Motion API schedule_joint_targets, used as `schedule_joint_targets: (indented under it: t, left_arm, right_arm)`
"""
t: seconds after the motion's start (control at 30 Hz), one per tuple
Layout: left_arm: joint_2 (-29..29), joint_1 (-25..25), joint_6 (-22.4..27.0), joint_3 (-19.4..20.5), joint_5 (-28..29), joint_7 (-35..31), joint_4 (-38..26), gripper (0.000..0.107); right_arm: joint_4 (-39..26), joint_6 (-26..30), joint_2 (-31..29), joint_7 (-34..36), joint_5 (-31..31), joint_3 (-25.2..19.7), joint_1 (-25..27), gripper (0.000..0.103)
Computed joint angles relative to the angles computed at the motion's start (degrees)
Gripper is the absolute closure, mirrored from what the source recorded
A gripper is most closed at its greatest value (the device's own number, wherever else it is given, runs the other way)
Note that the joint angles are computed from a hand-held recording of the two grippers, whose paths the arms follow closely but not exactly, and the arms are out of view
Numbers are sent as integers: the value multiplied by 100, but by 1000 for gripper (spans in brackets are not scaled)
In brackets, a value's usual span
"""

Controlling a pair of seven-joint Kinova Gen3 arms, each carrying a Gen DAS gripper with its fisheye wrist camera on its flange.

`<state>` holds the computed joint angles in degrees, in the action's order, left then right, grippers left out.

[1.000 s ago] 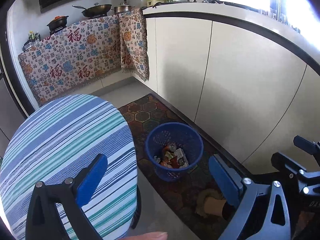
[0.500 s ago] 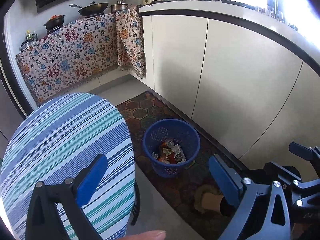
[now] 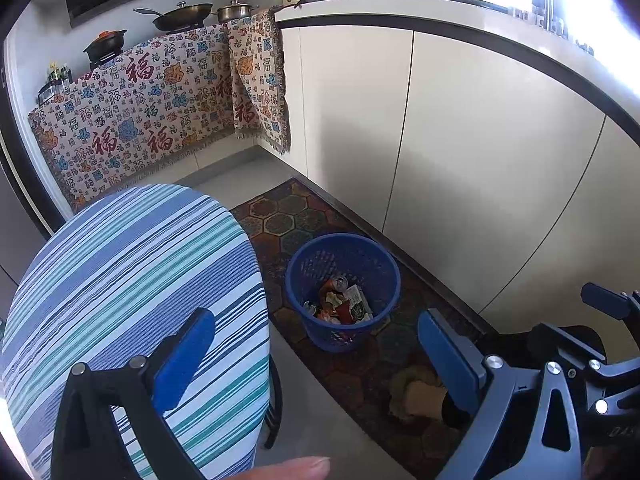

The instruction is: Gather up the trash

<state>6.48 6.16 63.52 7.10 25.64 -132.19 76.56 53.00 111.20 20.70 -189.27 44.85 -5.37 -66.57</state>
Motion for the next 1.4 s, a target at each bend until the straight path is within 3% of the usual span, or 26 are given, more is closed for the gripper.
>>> schedule_joint_targets:
  t: [1.4]
  left_arm:
    - [115, -15, 170, 13, -43, -42, -150, 5]
  right_arm:
    - [31, -66, -44, -78, -192, -30, 99, 0]
